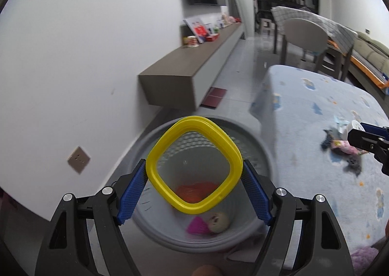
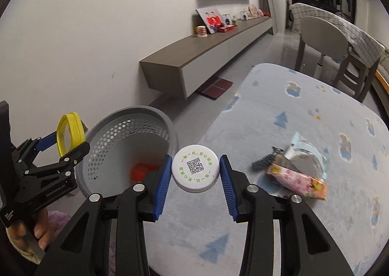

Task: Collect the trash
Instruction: 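Carry the ring and lid over the wastebasket and open both tools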

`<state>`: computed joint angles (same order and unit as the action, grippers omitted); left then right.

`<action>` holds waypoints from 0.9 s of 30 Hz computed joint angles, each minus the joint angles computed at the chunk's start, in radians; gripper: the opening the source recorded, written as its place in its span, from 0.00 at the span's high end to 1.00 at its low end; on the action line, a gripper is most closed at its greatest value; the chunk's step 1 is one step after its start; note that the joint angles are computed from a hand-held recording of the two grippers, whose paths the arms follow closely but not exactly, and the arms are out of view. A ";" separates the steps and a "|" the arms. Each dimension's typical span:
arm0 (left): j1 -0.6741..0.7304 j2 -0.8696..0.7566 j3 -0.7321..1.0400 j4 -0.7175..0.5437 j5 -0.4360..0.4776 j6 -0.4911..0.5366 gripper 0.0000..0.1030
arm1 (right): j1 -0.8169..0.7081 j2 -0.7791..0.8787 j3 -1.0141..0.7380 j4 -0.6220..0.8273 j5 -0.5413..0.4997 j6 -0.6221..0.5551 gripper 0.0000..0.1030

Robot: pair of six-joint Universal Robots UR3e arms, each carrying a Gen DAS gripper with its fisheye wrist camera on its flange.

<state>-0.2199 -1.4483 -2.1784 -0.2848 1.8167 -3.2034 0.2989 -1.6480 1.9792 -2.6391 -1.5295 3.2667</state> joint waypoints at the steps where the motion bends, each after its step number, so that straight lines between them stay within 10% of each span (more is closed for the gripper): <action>1: 0.030 0.018 -0.015 -0.002 -0.009 0.006 0.27 | 0.023 0.037 -0.040 0.005 -0.003 0.001 0.62; 12: 0.149 -0.007 -0.070 0.064 0.001 0.029 0.27 | 0.138 0.405 -0.417 0.059 0.056 0.004 0.62; 27: 0.226 -0.044 -0.050 -0.031 -0.109 0.038 0.24 | 0.142 0.529 -0.479 0.075 0.062 -0.006 0.58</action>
<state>0.0061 -1.4919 -2.2289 -0.3155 1.7073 -3.1655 0.4409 -1.1192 1.5000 -2.5645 -1.4675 3.2607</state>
